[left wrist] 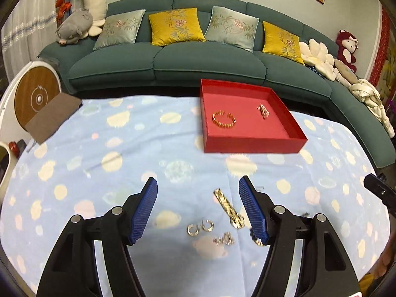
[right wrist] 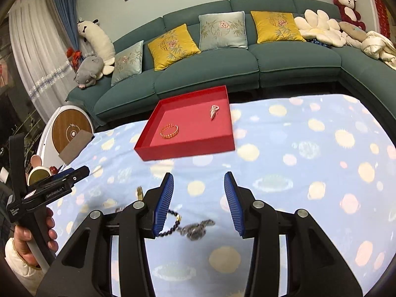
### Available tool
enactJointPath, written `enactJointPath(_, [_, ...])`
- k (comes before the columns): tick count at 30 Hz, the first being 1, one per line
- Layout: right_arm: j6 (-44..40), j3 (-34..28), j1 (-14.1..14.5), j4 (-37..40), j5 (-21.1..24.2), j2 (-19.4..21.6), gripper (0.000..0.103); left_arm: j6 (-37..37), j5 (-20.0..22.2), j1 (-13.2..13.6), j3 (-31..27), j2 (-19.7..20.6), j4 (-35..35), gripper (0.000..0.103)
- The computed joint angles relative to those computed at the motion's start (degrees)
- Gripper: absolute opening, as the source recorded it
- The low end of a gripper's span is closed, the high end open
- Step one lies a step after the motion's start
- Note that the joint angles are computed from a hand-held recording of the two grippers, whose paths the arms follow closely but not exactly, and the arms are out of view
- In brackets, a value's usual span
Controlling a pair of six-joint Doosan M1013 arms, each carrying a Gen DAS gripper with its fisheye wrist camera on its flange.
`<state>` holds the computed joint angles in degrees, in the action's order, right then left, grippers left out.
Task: Organize jewelry
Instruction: 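Withdraw both grippers from the red tray back toward the remaining jewelry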
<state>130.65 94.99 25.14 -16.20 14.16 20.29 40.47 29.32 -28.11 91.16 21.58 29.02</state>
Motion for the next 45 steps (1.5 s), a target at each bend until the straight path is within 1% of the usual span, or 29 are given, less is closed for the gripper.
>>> enactJointPath(2, [2.3,1.9,0.7,-0.8,-0.4,-0.4,0.041,-4.0,-0.8,-0.6,2.5,-0.9,1.4,0.066])
enactJointPath(3, [2.1,2.8,1.0,0.3,-0.5,-0.6,0.041,-6.5,-0.5,-1.1,3.4,-1.1,2.9,0.066])
enactJointPath(6, [-4.7,3.1,1.4,8.1,1.9,0.6,0.041,-11.3,-0.4,-1.7,5.4,-1.2,5.2,0.066])
enactJointPath(7, [-6.1,2.9,1.7,8.9,2.9,1.2,0.041,-9.9,-0.6,-1.5,5.5,-1.0,3.2,0.066])
enactJointPath(9, [-5.7,2.9,2.3,7.0,3.7,2.0,0.041,-5.7,-1.1,-1.1,5.3,-0.4,-1.1,0.066])
enactJointPath(10, [-5.1,2.7,2.7,5.8,3.9,2.3,0.041,-6.4,-0.8,-1.1,5.3,-0.2,-0.5,0.066])
enactJointPath(12, [-4.8,2.7,2.9,5.1,3.7,2.7,0.041,-9.9,-0.3,-1.4,5.6,-0.1,3.0,0.066])
enactJointPath(16, [-7.9,2.1,2.8,8.7,3.8,3.7,0.041,-10.1,0.1,-1.2,5.5,0.2,3.1,0.066])
enactJointPath(21, [-5.0,1.0,3.1,5.1,4.5,4.7,0.041,-8.9,0.6,-1.0,5.1,0.7,2.1,0.066])
enactJointPath(25, [-6.0,0.5,3.1,6.5,4.9,5.1,0.041,-8.9,0.0,-0.4,5.4,0.7,1.2,0.066])
enactJointPath(28, [-7.0,0.5,3.2,7.2,4.5,5.0,0.041,-6.7,-1.0,-0.2,5.7,0.6,-1.4,0.066])
enactJointPath(33, [-10.0,0.1,3.5,9.7,4.6,5.2,0.041,-2.6,-1.8,-1.3,5.7,1.1,-2.6,0.066])
enactJointPath(38, [-11.1,-0.2,3.7,10.3,4.8,5.4,0.041,-0.5,-1.0,-2.1,4.6,2.5,-4.0,0.066])
enactJointPath(42, [-9.4,-0.3,3.6,8.8,5.5,5.7,0.041,-1.0,0.3,-2.3,3.7,3.6,-3.5,0.066])
enactJointPath(45, [-6.2,-0.6,3.4,6.6,6.2,6.1,0.041,-1.9,0.6,-2.4,3.4,4.0,-2.7,0.066])
